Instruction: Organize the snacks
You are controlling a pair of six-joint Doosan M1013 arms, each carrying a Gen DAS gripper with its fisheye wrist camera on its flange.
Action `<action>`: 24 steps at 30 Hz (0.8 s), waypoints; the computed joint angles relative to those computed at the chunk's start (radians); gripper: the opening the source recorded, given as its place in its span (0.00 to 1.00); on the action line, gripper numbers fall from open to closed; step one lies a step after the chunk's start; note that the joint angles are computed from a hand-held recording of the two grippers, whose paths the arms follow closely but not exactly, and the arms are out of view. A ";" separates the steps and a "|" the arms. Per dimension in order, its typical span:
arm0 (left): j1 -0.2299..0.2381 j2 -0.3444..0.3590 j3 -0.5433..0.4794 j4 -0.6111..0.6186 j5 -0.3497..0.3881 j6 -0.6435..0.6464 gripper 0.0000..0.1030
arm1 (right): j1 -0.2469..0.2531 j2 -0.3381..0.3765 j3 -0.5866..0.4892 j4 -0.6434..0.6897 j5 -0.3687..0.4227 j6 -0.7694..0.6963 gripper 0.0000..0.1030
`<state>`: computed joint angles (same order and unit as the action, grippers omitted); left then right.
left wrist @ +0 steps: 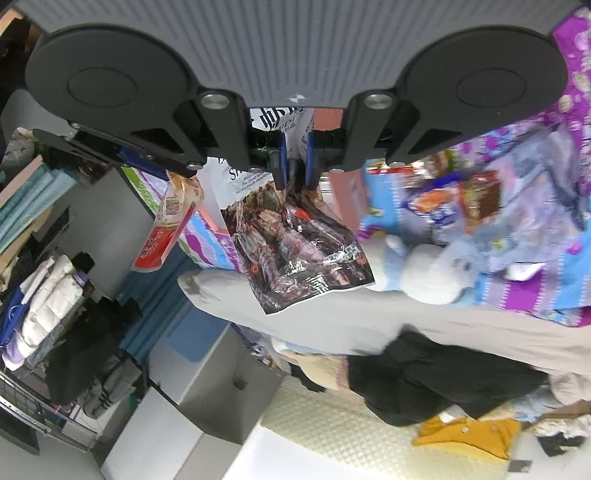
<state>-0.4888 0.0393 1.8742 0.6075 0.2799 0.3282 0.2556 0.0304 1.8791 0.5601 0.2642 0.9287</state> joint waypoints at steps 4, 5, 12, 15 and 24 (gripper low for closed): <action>0.012 0.065 -0.060 -0.171 -0.011 0.181 0.11 | -0.028 0.032 -0.020 -0.045 0.001 0.047 0.29; 0.015 0.082 -0.076 -0.227 -0.011 0.237 0.11 | -0.034 0.043 -0.026 -0.070 0.000 0.075 0.29; 0.036 0.204 -0.184 -0.491 0.053 0.550 0.12 | -0.065 0.106 -0.053 -0.201 0.001 0.232 0.29; 0.036 0.247 -0.223 -0.489 0.094 0.576 0.12 | -0.071 0.137 -0.066 -0.239 0.006 0.286 0.29; 0.054 0.326 -0.289 -0.554 0.177 0.643 0.12 | -0.079 0.209 -0.105 -0.320 0.060 0.400 0.34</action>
<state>-0.4349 0.3655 1.5856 0.0537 0.4569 0.9707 0.1762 0.2390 1.7740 0.2405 0.3246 1.3284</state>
